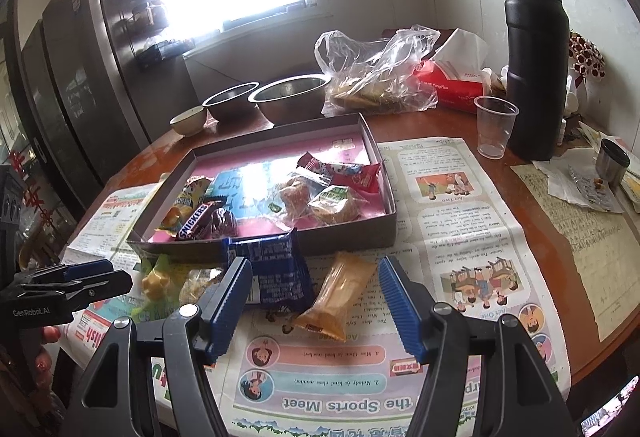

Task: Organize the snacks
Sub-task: 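Move both open tools down toward the snacks lying beside the tray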

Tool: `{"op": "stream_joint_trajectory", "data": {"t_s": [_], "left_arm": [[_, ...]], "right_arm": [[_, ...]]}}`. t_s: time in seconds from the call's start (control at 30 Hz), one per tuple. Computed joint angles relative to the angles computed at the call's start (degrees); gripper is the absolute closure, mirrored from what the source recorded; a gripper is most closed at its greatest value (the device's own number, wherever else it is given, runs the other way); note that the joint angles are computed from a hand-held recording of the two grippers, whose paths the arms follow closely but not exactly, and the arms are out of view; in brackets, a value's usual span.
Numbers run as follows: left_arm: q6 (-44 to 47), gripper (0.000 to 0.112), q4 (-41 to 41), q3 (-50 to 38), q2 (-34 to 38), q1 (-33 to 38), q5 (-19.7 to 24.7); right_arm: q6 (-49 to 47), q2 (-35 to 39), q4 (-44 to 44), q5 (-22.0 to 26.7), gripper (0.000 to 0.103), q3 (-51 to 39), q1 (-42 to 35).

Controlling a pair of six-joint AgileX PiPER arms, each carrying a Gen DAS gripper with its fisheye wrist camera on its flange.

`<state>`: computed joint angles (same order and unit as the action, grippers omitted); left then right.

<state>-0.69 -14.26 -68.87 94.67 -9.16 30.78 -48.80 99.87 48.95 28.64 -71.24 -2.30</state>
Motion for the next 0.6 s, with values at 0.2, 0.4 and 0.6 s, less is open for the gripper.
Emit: {"op": "stream_joint_trajectory", "data": {"t_s": [0.2,0.4,0.6], "left_arm": [[0.9,0.037,-0.6,0.9,-0.1,0.7,-0.1],[0.5,0.037,0.4,1.3,0.3,1.7,0.4],[0.2,0.037,-0.1,0.9,2.1,2.0,0.5]], "right_arm": [[1.4,-0.2,-2.2,-0.9,0.037,1.0,0.8],[2.5,0.2,-4.1,-1.2,0.037,1.7,1.3],[3.5,1.0,-5.8,-1.6,0.037,2.0,1.6]]}}
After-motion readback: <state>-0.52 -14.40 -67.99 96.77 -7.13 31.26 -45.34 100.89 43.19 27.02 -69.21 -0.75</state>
